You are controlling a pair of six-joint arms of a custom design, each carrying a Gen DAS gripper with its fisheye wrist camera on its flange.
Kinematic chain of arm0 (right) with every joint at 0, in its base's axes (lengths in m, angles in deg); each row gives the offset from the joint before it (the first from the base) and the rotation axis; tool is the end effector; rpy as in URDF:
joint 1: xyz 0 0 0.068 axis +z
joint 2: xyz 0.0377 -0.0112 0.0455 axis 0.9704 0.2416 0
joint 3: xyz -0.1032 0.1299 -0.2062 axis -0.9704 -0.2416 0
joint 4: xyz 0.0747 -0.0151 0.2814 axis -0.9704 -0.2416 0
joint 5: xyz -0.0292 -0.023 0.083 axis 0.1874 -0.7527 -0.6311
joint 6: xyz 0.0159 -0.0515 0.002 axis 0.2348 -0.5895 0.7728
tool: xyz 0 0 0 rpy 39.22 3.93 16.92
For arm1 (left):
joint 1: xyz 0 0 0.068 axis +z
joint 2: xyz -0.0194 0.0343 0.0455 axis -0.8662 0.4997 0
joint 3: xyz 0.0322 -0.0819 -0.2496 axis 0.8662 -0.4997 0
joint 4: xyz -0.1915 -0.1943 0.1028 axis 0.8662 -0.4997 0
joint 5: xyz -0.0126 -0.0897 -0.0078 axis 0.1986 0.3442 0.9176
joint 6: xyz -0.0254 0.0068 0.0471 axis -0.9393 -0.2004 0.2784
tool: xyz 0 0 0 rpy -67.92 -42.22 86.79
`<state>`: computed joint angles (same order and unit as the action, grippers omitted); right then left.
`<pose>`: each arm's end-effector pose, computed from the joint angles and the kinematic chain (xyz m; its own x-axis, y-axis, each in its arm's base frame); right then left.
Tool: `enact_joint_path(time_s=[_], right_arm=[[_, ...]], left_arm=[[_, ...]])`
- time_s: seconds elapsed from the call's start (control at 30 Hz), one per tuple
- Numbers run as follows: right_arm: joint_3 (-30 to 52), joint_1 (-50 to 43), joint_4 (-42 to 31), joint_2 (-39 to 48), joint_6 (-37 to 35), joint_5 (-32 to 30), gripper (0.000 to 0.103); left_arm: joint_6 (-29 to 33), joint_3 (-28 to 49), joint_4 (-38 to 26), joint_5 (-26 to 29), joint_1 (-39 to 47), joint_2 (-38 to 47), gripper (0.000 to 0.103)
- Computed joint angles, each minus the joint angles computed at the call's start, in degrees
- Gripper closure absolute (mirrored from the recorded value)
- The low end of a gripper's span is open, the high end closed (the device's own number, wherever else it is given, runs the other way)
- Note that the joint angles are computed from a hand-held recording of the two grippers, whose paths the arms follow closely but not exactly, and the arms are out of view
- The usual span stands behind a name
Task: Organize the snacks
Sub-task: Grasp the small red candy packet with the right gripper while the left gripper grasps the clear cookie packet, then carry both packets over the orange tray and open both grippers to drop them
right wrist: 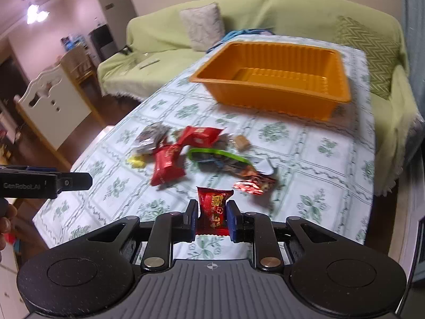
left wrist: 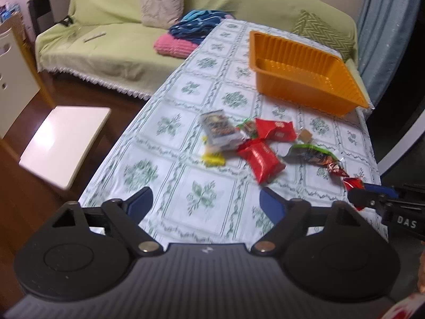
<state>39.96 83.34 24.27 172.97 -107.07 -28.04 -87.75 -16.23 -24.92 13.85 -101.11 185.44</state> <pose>0.3778 0.0681 0.0328 -0.6852 -0.3393 -0.6446 -0.6255 0.7276 0.2819 0.2695 -0.2103 0.0658 -0.7261 -0.3380 -0.5988 -0.3928 0.9187 -0.0423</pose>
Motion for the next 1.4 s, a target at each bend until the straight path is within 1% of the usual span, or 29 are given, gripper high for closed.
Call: enact_joint_path(time_s=[0.13, 0.33, 0.5, 0.77, 0.87, 0.93, 1.17, 1.2, 1.23, 1.27, 1.33, 1.4], right_arm=[[-0.62, -1.11, 0.84, -0.75, 2.54, 1.21, 0.08], [-0.82, -1.96, 2.27, -2.39, 6.97, 4.76, 0.08], [0.18, -1.52, 2.89, -2.45, 10.25, 7.64, 0.08], [1.31, -0.77, 2.86, -1.32, 13.56, 11.22, 0.08], [1.41, -0.63, 2.72, -1.24, 14.27, 12.05, 0.08], [1.68, -0.5, 2.59, -1.03, 14.65, 12.48, 0.08], [2.55, -0.61, 1.98, -0.42, 15.48, 13.08, 0.08], [2.77, -0.58, 1.84, -0.24, 15.66, 13.01, 0.08], [3.02, -0.52, 1.73, -0.05, 15.8, 12.98, 0.08], [3.2, -0.44, 1.69, 0.14, 15.77, 12.96, 0.08], [3.48, -0.33, 1.61, 0.33, 15.56, 12.89, 0.08], [3.65, -0.31, 1.63, 0.39, 15.5, 12.64, 0.08]], left_arm=[[5.31, 0.85, 4.91, 2.23, 3.33, 2.0, 0.027], [13.72, 3.87, 11.47, 6.2, 9.14, 5.82, 0.027], [17.35, 8.84, 12.71, 9.96, 13.8, 10.62, 0.027], [21.28, 15.12, 13.29, 13.65, 18.89, 17.55, 0.031], [21.96, 18.05, 11.99, 15.28, 20.33, 20.34, 0.037], [22.01, 19.68, 10.99, 16.17, 21.02, 21.78, 0.044], [22.3, 21.6, 9.73, 19.02, 22.4, 24.06, 0.047], [22.2, 21.41, 10.09, 19.6, 22.51, 24.05, 0.05], [22.13, 21.15, 10.57, 20.14, 22.62, 23.93, 0.055], [22.26, 20.88, 10.99, 20.49, 22.69, 23.76, 0.056], [22.81, 20.76, 11.15, 19.85, 22.48, 23.6, 0.064], [23.13, 19.84, 11.86, 19.71, 22.49, 22.92, 0.067]])
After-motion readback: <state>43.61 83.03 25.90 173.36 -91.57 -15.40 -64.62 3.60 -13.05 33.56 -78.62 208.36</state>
